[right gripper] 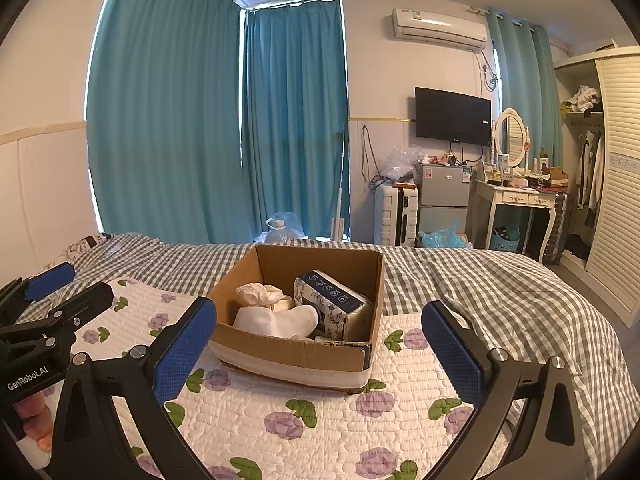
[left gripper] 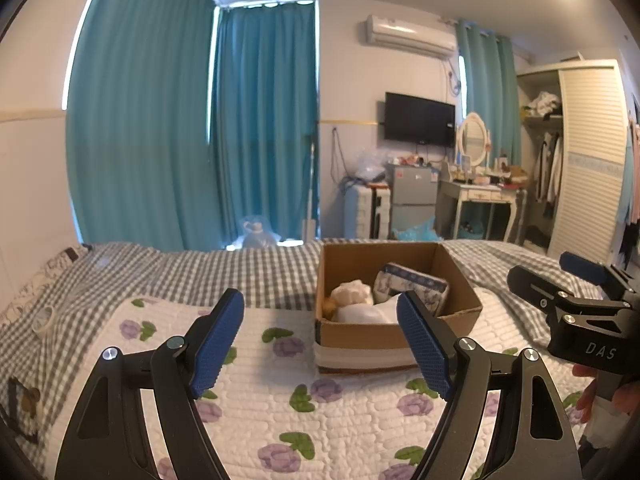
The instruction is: Organize soft objects
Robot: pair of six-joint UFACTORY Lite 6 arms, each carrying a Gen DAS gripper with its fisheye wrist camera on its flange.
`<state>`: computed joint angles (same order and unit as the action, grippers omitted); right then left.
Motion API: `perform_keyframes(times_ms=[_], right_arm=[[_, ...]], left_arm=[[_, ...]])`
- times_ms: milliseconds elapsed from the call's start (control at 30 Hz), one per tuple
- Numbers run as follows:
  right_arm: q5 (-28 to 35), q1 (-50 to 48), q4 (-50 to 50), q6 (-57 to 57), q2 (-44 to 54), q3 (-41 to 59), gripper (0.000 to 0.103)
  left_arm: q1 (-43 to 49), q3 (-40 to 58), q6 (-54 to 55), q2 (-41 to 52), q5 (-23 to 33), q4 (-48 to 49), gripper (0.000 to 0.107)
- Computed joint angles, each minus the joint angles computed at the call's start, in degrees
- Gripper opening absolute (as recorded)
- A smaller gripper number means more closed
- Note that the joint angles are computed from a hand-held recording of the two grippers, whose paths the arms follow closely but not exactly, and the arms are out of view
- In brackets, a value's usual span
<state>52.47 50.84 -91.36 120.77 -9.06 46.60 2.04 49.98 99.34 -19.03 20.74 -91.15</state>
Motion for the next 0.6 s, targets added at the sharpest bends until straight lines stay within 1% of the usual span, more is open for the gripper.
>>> perform_keyframes(times_ms=[333, 600], right_arm=[[-0.3, -0.2, 0.0, -0.1, 0.3, 0.2, 0.103], [-0.5, -0.4, -0.1, 0.1, 0.2, -0.1, 0.103]], left_arm=[[0.3, 0.0, -0.3, 0.2, 0.1, 0.2, 0.080], [1.0, 0.2, -1.3, 0.8, 1.7, 1.4, 0.080]])
